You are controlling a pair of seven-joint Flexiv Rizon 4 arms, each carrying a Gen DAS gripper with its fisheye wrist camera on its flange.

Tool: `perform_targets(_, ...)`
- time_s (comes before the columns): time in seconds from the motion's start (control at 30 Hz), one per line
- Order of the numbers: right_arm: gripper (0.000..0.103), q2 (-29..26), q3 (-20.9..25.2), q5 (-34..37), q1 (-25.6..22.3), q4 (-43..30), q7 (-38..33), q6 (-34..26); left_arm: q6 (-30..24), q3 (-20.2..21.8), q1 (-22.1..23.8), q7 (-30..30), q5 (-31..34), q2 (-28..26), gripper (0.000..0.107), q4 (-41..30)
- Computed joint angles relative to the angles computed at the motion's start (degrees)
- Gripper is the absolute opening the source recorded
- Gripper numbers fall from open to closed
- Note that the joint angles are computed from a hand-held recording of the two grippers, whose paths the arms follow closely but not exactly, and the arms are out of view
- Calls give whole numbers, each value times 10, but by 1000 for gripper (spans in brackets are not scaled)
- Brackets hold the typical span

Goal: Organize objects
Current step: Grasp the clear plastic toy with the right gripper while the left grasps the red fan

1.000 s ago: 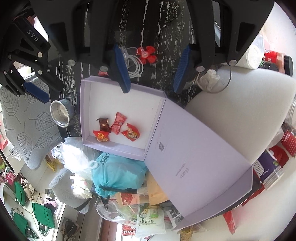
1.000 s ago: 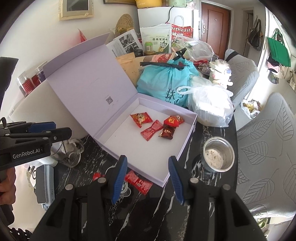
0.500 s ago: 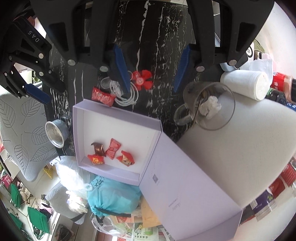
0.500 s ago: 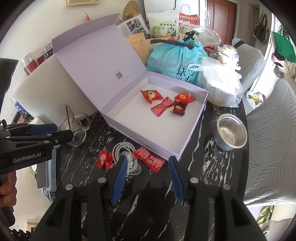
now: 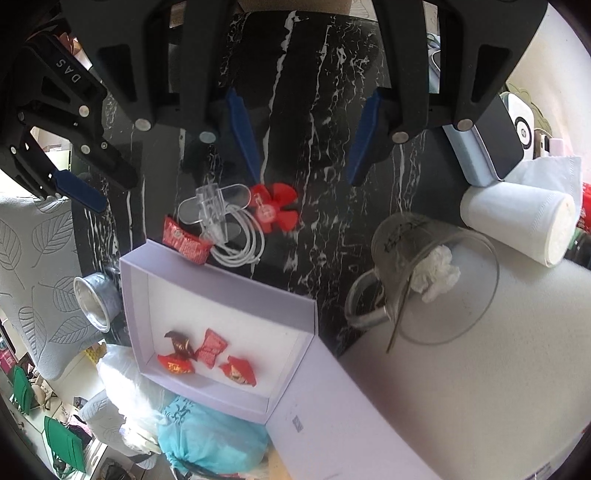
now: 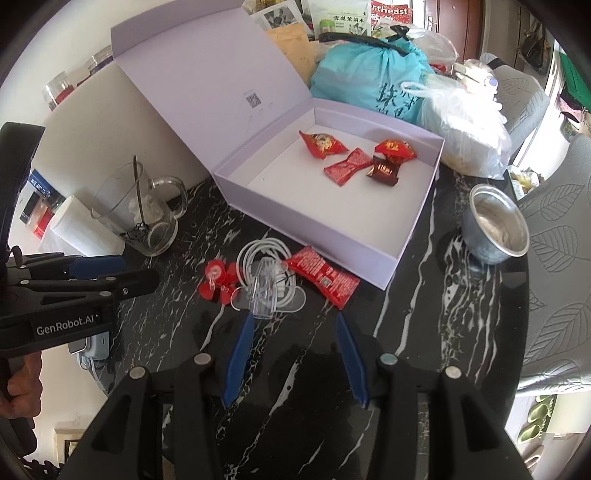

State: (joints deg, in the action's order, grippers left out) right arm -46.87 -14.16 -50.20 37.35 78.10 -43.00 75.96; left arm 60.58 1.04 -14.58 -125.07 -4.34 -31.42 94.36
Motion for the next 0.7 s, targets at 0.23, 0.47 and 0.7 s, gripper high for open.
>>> perform_targets(0.23, 56, -29, 17, 31, -12, -29, -23, 0, 36, -16, 11, 19, -25, -15, 47, 19)
perform_targets(0.47, 57, -70, 35, 74, -21, -86, -71, -21, 56, -25, 16, 48, -46, -37, 47, 18)
perform_targets(0.7, 59, -122, 63, 124, -35, -169, -141, -54, 70, -23, 17, 67, -57, -51, 47, 18)
